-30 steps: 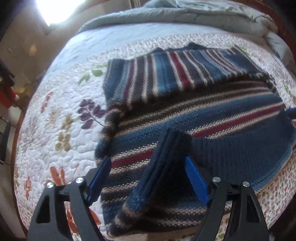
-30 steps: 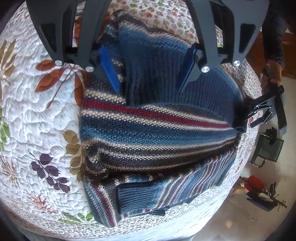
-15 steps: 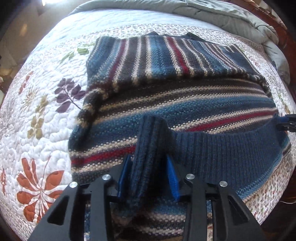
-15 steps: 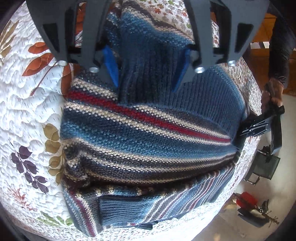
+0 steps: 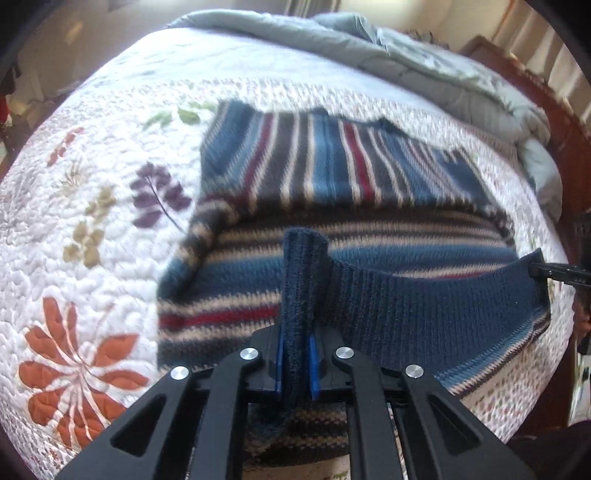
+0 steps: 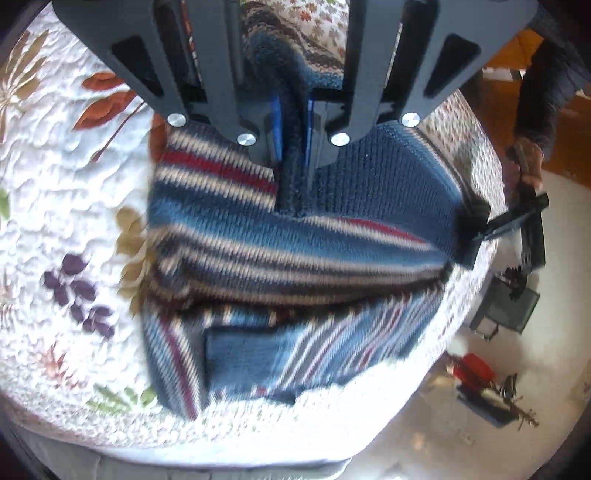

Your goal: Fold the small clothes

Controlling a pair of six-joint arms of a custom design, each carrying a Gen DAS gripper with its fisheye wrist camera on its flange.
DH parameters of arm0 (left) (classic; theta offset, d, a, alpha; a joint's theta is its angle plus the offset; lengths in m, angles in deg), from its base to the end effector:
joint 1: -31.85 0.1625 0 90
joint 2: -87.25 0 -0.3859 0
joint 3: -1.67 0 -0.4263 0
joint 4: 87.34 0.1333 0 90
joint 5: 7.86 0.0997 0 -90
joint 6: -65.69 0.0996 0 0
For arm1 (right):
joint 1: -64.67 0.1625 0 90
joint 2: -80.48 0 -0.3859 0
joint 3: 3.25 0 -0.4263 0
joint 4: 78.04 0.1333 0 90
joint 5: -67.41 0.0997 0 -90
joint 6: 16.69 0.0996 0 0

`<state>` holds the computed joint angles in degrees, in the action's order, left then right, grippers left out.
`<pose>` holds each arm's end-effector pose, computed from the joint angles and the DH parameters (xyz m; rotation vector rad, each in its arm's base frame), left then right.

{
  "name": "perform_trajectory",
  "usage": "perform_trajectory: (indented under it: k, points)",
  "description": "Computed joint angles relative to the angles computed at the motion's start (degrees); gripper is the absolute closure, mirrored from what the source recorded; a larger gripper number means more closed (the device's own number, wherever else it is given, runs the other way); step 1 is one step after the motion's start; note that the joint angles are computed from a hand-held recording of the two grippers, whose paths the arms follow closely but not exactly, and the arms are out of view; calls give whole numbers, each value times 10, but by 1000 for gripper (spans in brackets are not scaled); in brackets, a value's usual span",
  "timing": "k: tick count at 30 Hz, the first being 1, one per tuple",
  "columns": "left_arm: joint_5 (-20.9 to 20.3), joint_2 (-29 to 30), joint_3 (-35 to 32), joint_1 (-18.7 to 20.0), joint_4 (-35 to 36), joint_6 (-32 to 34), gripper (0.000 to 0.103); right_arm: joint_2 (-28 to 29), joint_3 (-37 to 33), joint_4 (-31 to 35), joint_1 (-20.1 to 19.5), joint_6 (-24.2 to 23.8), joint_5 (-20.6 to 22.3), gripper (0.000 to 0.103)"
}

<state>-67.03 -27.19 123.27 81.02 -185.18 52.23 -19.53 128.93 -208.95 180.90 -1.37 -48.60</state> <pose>-0.0985 -0.3960 0.3764 0.6220 2.5726 -0.3469 0.2598 -0.3245 0.2422 0.2123 -2.7323 0.4203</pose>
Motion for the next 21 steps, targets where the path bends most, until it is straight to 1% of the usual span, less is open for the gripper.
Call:
perform_trajectory:
  k: [3,6,9,11,15,18,21]
  points:
    - [0,23,-15,6,-42,8,93,16,-18,-21,-2,-6,-10,95]
    - [4,50,-33,9,-88,20,93,38,-42,-56,-3,-26,-17,95]
    - [12,88,-50,18,-129,32,93,64,-70,-88,-12,-46,-23,95]
    - [15,124,-65,28,-160,38,93,92,-92,-114,-21,-57,-32,95]
    - [28,188,-100,45,-212,57,93,138,-125,-171,-42,-68,-35,95]
    - [46,237,-129,51,-260,76,93,180,-161,-205,-55,-85,-49,95]
    - [55,299,-177,63,-291,87,93,223,-203,-233,-71,-94,-46,95]
